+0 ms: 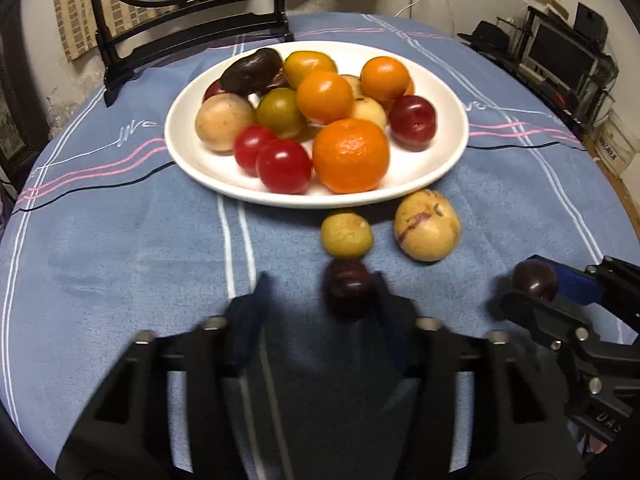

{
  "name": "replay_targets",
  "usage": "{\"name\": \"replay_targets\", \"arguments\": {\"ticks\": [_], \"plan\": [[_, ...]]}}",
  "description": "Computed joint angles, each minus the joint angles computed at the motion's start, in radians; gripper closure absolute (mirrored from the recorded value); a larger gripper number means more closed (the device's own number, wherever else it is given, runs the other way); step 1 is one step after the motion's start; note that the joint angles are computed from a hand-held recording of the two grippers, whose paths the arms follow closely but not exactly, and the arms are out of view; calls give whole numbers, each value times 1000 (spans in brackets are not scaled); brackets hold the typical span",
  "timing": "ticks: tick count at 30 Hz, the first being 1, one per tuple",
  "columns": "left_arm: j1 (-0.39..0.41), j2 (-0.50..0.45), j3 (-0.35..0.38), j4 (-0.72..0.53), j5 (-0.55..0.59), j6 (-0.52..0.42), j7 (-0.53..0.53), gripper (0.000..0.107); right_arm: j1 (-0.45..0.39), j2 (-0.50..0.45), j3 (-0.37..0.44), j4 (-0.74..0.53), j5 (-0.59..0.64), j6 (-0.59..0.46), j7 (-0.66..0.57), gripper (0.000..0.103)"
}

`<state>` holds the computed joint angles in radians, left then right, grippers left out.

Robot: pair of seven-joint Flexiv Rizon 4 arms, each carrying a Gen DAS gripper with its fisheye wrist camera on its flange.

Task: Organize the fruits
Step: 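Grasp a dark plum with the right tool while the left tool grasps another dark plum, then place both dark plums on the white plate and open both tools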

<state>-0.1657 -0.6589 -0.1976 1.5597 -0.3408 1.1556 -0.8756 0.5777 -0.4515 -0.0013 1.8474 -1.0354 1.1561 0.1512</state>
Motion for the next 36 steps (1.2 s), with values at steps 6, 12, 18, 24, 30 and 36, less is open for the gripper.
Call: {"name": "replay_targets", "arguments": {"ticks": [6,12,18,24,30,36], "plan": [[15,18,-24,29,-24,-3,37,80,0,4,-1,0,-2,-17,13,71],[46,45,-57,59,-75,10,89,80,-5,4,3,-8,-1,-17,2,71],[65,59,-70,41,-133,7,120,80,-9,-1,-6,-41,-12,-26,-28,71],[48,27,-57,-41,-135,-6,117,80,-12,-18,-17,-103,-21,-40,-90,71],[15,-46,-31,-178,-113,-35,54,80,-31,-75,-32,-205,29,-29,-191,71],[-24,-151,15,-364,-61,-108,-53,80,-42,-145,-58,-305,126,0,-280,71]]}}
